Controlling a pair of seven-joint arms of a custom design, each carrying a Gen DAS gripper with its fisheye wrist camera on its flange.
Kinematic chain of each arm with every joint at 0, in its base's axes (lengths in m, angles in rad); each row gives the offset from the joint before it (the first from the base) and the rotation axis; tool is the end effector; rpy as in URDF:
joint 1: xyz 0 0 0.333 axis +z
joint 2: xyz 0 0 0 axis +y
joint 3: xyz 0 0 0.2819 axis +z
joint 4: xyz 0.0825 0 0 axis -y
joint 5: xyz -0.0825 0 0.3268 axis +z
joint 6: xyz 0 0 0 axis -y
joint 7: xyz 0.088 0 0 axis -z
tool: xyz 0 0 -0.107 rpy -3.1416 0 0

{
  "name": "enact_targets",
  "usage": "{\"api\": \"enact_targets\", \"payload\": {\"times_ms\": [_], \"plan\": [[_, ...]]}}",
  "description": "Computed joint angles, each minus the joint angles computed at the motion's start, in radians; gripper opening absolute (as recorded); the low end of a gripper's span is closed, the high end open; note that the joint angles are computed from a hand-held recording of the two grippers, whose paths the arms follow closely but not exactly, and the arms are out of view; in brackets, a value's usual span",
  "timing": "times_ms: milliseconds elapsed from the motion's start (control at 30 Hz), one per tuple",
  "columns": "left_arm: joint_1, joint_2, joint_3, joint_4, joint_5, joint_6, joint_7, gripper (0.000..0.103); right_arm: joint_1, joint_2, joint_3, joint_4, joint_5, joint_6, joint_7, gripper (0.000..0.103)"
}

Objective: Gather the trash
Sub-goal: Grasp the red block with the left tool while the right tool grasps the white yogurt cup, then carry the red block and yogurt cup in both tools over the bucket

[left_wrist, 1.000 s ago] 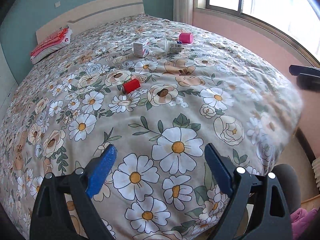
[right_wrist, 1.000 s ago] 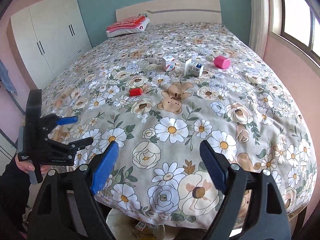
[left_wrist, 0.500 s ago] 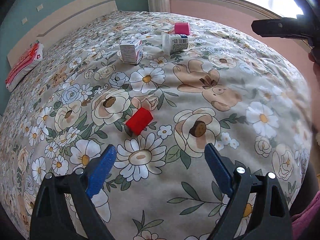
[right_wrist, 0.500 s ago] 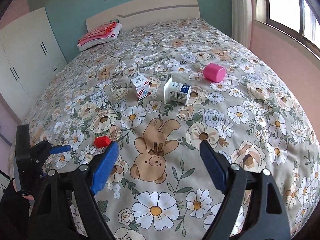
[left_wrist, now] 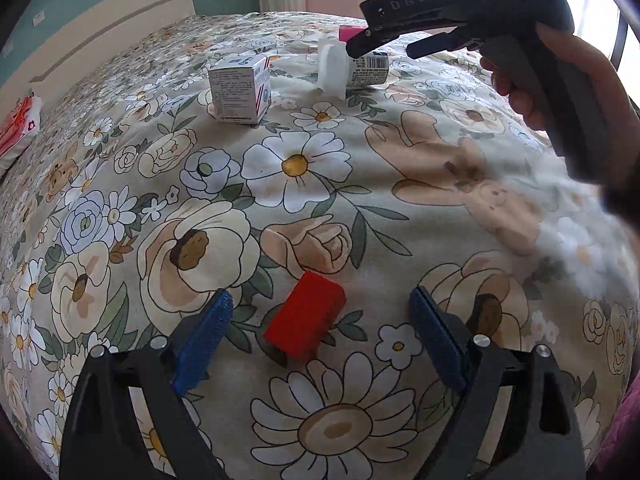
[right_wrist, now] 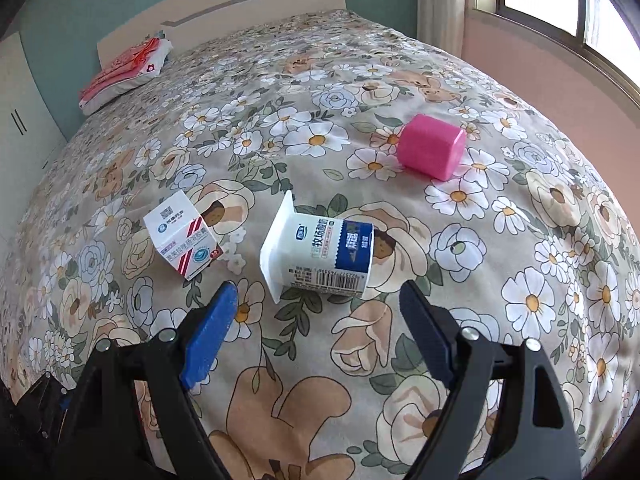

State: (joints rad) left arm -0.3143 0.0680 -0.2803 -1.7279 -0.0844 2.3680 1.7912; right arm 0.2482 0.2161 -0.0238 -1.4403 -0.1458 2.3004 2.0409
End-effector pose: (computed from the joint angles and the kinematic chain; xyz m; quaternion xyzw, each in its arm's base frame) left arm 0.4741 -0.3159 0.5753 -0.3753 0.8815 -0.2596 0.1216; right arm 0.5933 0.1341 0.6124 -0.6054 0.7274 -0.1966 0.2564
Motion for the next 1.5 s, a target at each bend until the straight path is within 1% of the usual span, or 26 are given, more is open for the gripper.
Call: {"api": "enact_targets", "payload": {"times_ms": [133, 200, 267, 300, 333, 367, 433, 467, 500, 533, 633, 733, 833, 933, 1100, 1200, 1400, 1433, 1500], "plan": [[0.012, 0.023, 0.0, 0.014, -0.065, 0.013, 0.003, 0.091, 0.007, 0.121, -0.02, 0.127, -0.015, -0.028, 0.053, 0.082], [0.011, 0.034, 0.001, 0.025, -0.051, 0.015, -0.031, 0.09, 0.014, 0.165, -0.035, 0.18, -0.021, -0.05, 0.081, 0.082], [0.004, 0.037, 0.001, 0.023, -0.013, 0.025, -0.081, 0.084, 0.009, 0.196, -0.039, 0.216, -0.002, -0.066, 0.091, 0.082], [0.002, 0.035, 0.002, 0.018, 0.004, 0.034, -0.105, 0.076, 0.005, 0.206, -0.04, 0.226, 0.012, -0.069, 0.095, 0.08], [0.001, 0.03, 0.001, 0.011, 0.01, 0.041, -0.126, 0.066, 0.001, 0.219, -0.04, 0.241, 0.024, -0.074, 0.093, 0.077], [0.001, 0.024, 0.001, 0.004, 0.006, 0.045, -0.144, 0.061, -0.002, 0.225, -0.04, 0.247, 0.032, -0.078, 0.087, 0.061], [0.005, 0.007, -0.003, -0.016, -0.026, 0.052, -0.153, 0.04, -0.006, 0.234, -0.036, 0.26, 0.045, -0.091, 0.059, 0.06], [0.005, 0.001, -0.003, -0.022, -0.041, 0.048, -0.16, 0.035, -0.003, 0.226, -0.039, 0.247, 0.04, -0.083, 0.049, 0.06], [0.005, -0.005, -0.004, -0.028, -0.059, 0.043, -0.163, 0.025, 0.004, 0.213, -0.043, 0.227, 0.028, -0.073, 0.047, 0.06], [0.003, -0.012, -0.004, -0.035, -0.06, 0.041, -0.179, 0.022, 0.003, 0.199, -0.042, 0.205, 0.028, -0.063, 0.039, 0.06], [-0.006, -0.031, -0.003, -0.05, -0.045, 0.032, -0.228, 0.022, -0.006, 0.145, -0.032, 0.134, 0.053, -0.035, 0.017, 0.06], [-0.012, -0.039, -0.002, -0.042, -0.026, 0.003, -0.287, 0.022, -0.01, 0.088, -0.026, 0.073, 0.056, -0.013, -0.003, 0.06], [-0.02, -0.058, -0.003, -0.035, -0.012, -0.033, -0.342, 0.022, -0.017, 0.031, -0.017, 0.03, 0.063, -0.01, -0.027, 0.06], [-0.032, -0.073, -0.008, -0.009, 0.064, -0.083, -0.427, 0.022, -0.027, -0.044, -0.009, -0.025, 0.067, -0.005, -0.044, 0.06], [-0.047, -0.125, -0.015, 0.034, 0.153, -0.13, -0.558, 0.022, -0.048, -0.174, 0.012, -0.093, 0.072, -0.031, -0.096, 0.06], [-0.056, -0.144, -0.029, 0.097, 0.227, -0.194, -0.646, 0.022, -0.064, -0.261, 0.025, -0.134, 0.076, -0.05, -0.134, 0.06], [-0.086, -0.169, -0.069, 0.263, 0.35, -0.385, -0.818, 0.022, -0.1, -0.45, 0.043, -0.192, 0.132, -0.111, -0.209, 0.06], [-0.093, -0.171, -0.079, 0.295, 0.376, -0.424, -0.846, 0.022, -0.106, -0.481, 0.046, -0.195, 0.139, -0.128, -0.222, 0.06], [-0.108, -0.184, -0.096, 0.343, 0.415, -0.476, -0.894, 0.022, -0.116, -0.536, 0.055, -0.194, 0.147, -0.163, -0.249, 0.06]]}}
